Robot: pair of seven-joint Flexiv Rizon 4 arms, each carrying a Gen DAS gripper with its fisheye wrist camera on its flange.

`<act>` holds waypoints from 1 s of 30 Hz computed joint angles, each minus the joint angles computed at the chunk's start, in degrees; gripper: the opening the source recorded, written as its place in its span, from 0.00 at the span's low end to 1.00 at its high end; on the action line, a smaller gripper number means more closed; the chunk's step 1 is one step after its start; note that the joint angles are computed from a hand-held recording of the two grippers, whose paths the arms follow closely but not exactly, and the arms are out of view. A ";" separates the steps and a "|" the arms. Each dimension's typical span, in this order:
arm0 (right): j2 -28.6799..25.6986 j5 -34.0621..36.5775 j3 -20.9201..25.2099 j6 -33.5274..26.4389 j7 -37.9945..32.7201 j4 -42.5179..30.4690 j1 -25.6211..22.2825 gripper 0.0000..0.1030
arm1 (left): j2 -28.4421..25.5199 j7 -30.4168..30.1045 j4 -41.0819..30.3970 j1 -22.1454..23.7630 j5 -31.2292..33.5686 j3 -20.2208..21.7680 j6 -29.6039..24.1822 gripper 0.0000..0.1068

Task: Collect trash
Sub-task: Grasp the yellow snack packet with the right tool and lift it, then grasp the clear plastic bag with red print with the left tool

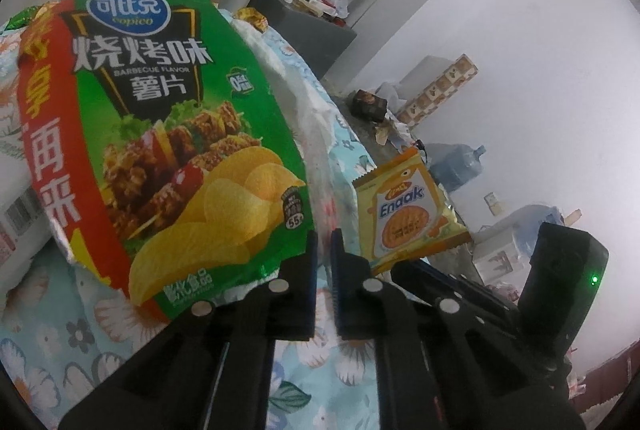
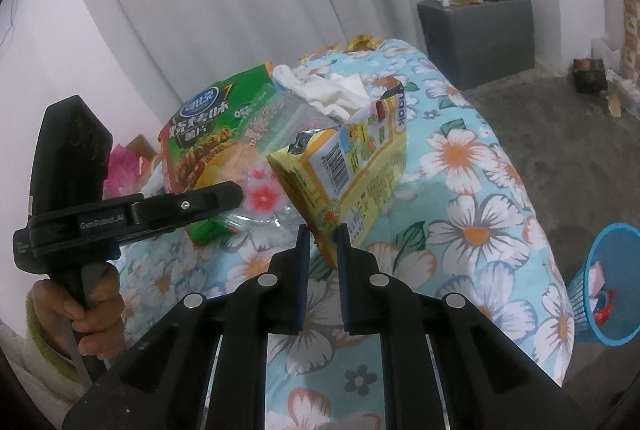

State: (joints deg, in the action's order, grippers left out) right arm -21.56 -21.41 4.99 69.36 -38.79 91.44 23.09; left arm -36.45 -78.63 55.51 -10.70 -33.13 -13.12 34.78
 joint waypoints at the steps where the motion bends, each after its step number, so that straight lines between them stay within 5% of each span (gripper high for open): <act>1: 0.21 -0.11 -0.04 0.00 0.05 0.20 0.05 0.11 | 0.57 0.39 0.87 0.16 -0.24 -0.10 0.36 0.05; 14: 3.65 -4.61 -0.77 -0.45 4.22 3.94 0.92 0.10 | 8.32 7.22 11.95 1.87 -5.08 -0.28 3.66 0.03; 26: 6.77 -12.80 -2.24 3.09 11.58 7.77 0.77 0.09 | 11.08 12.03 13.25 0.89 -6.49 0.00 6.43 0.03; 30: 7.90 -15.38 -2.49 4.31 14.20 9.28 0.26 0.00 | 10.62 12.74 11.76 -0.08 -5.70 -0.27 7.01 0.03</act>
State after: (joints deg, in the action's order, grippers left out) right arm -13.66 -36.79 2.50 73.67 -24.58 100.72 23.35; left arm -25.84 -65.89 67.27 -10.78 -38.83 -13.39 41.79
